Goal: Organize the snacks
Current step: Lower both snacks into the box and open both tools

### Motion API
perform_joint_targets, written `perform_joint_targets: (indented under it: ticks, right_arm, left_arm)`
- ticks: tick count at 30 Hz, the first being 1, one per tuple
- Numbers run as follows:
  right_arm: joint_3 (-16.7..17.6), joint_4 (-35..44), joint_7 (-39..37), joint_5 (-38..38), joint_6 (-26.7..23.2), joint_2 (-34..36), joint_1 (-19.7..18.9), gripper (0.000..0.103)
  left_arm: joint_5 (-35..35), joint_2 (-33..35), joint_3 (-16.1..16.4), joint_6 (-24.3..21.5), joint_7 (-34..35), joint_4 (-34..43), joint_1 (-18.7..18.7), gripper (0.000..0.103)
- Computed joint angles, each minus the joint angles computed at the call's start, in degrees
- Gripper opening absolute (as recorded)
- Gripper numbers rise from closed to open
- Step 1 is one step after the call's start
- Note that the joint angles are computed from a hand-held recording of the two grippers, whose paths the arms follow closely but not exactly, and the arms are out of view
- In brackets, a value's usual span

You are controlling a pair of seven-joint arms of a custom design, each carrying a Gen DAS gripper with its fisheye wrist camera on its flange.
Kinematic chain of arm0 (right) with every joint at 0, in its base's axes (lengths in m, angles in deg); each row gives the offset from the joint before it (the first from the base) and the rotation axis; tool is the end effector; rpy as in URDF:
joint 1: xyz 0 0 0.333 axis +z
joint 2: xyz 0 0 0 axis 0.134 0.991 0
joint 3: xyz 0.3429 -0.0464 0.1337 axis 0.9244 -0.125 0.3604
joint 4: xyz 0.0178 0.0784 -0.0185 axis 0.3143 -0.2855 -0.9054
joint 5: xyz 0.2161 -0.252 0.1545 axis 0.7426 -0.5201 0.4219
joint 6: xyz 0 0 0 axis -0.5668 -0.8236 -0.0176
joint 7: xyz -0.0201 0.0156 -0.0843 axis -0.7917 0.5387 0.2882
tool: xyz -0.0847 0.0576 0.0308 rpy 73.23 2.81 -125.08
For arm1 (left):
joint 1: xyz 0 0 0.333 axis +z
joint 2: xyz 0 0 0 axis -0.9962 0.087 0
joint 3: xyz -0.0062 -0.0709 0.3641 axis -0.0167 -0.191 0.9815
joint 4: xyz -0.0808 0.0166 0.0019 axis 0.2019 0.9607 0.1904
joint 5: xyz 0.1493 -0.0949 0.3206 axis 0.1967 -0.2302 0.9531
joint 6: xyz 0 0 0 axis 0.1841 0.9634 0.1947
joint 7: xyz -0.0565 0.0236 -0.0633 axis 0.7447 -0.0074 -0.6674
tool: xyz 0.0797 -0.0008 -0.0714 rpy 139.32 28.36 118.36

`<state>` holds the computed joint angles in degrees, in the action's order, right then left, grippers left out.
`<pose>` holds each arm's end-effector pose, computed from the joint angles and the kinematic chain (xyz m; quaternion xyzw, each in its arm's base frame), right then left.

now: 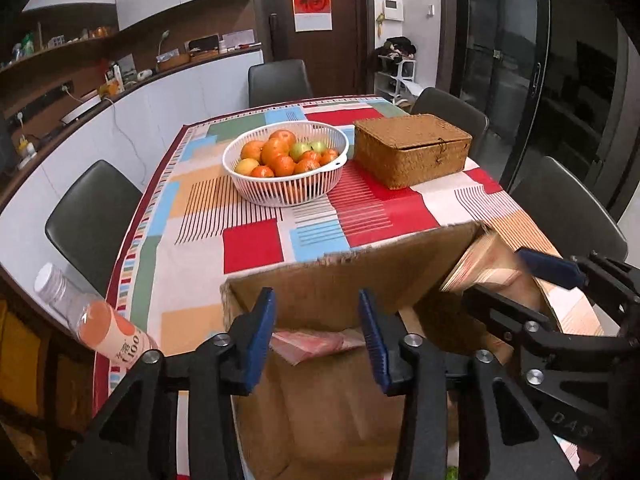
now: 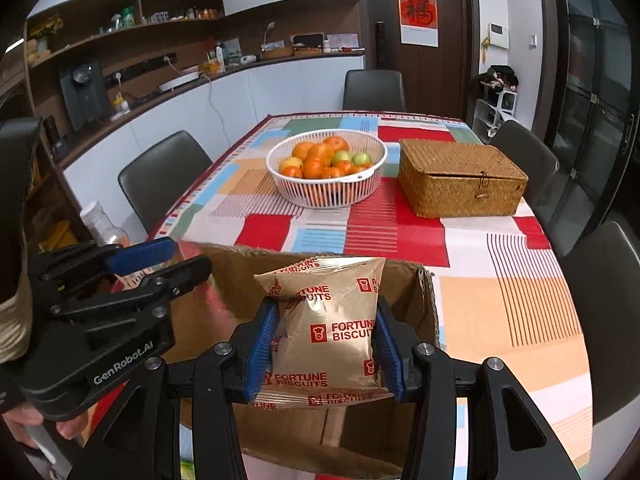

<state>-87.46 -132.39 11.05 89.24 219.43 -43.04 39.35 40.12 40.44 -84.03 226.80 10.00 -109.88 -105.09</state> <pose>0.6415 0.2556 0.4404 -0.7111 0.5872 -0.2149 0.3216 0.6561 -0.2900 0.4301 -0.5812 0.7250 -0.2679 0.2544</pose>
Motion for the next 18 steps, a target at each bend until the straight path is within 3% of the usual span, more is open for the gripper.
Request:
perform_joint_targets:
  ticks: [3,7,12,15,18]
  right_arm:
    - [-2.6,-2.3,1.1,-0.6,1.7,-0.9,2.4,0.063]
    - [-2.1,-7.5,0.1,0.2,5.4,-4.2,2.9,0.063]
    - [-12.8,-16.3,-3.1,2.1,12.5,-8.3,14.9,0.063]
    - [-11.6,-21.0,-5.2,3.9,15.8,-11.5,15.1,0.063]
    - [-7.7,-24.1,-6.1,4.8,17.8,-13.8,12.0,0.063]
  left_arm:
    - [2.2,-2.7,1.5,1.9,-2.5,-3.9,-1.1,0.047]
    - [11.3,-7.1,5.6,5.2,-10.6,-9.2,-4.4,0.049]
    - [27.0,-12.0,8.4,7.6,-22.6,-14.3,-7.6,0.055]
    - [34.4,-14.1,8.0,8.1,-28.3,-16.3,-8.2,0.056]
    - [39.6,-15.8,6.4,8.0,-32.1,-17.9,-7.7,0.057]
